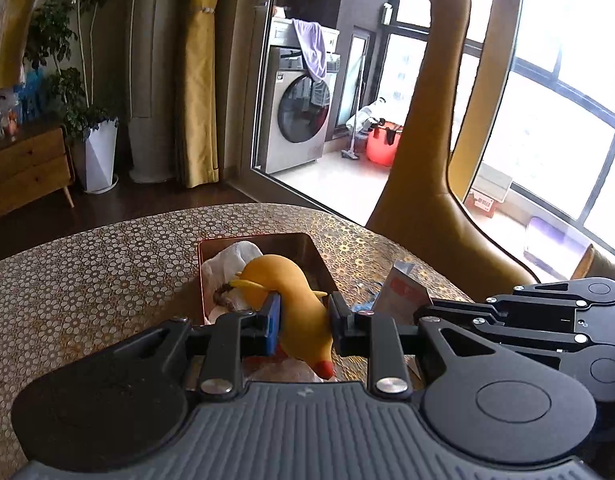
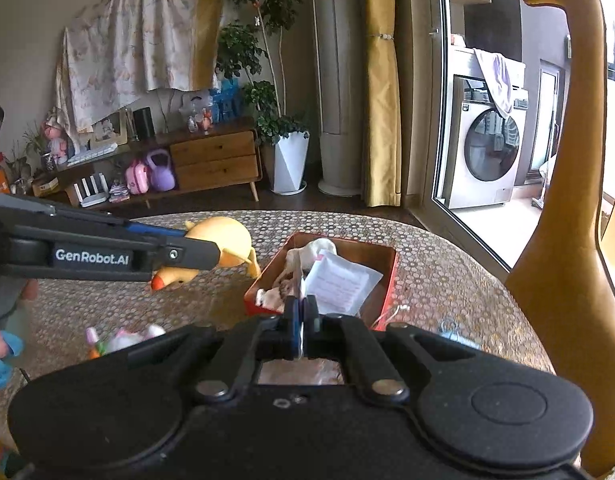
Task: Organize soft objects
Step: 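Carry the duck and the sachet over the red box with both grippers, then lower the duck and sachet into the red box and open both grippers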
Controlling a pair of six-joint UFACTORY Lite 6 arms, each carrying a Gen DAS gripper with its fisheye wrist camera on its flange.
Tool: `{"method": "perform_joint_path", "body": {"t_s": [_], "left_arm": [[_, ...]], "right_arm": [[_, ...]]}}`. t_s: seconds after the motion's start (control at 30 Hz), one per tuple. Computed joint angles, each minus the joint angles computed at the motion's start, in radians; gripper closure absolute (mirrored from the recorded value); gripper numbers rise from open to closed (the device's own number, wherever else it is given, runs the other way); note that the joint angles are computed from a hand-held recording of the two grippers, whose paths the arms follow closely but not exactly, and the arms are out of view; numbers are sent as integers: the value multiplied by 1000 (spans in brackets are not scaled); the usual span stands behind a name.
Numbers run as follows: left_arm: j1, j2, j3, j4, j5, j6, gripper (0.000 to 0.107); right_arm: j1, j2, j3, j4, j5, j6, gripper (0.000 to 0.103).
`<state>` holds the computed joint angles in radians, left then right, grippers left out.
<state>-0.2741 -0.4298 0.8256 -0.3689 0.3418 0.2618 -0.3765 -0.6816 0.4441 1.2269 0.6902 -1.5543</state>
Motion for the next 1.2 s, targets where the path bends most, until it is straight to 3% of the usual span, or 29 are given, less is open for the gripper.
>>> {"method": "perform_joint_path", "body": {"t_s": [0.1, 0.37, 0.77, 1.2], "left_arm": [[-16, 100, 49, 72, -56, -62, 82], [-6, 352, 194, -18, -118, 5, 82], [29, 662, 412, -225, -132, 168, 82], [58, 929, 605, -132, -117, 48, 82]], "right_arm": [[58, 98, 34, 78, -80, -73, 102], [190, 352, 140, 341, -232, -323, 102], [275, 736, 347, 664, -287, -619, 102], [298, 1024, 542, 752, -284, -646, 102]]}}
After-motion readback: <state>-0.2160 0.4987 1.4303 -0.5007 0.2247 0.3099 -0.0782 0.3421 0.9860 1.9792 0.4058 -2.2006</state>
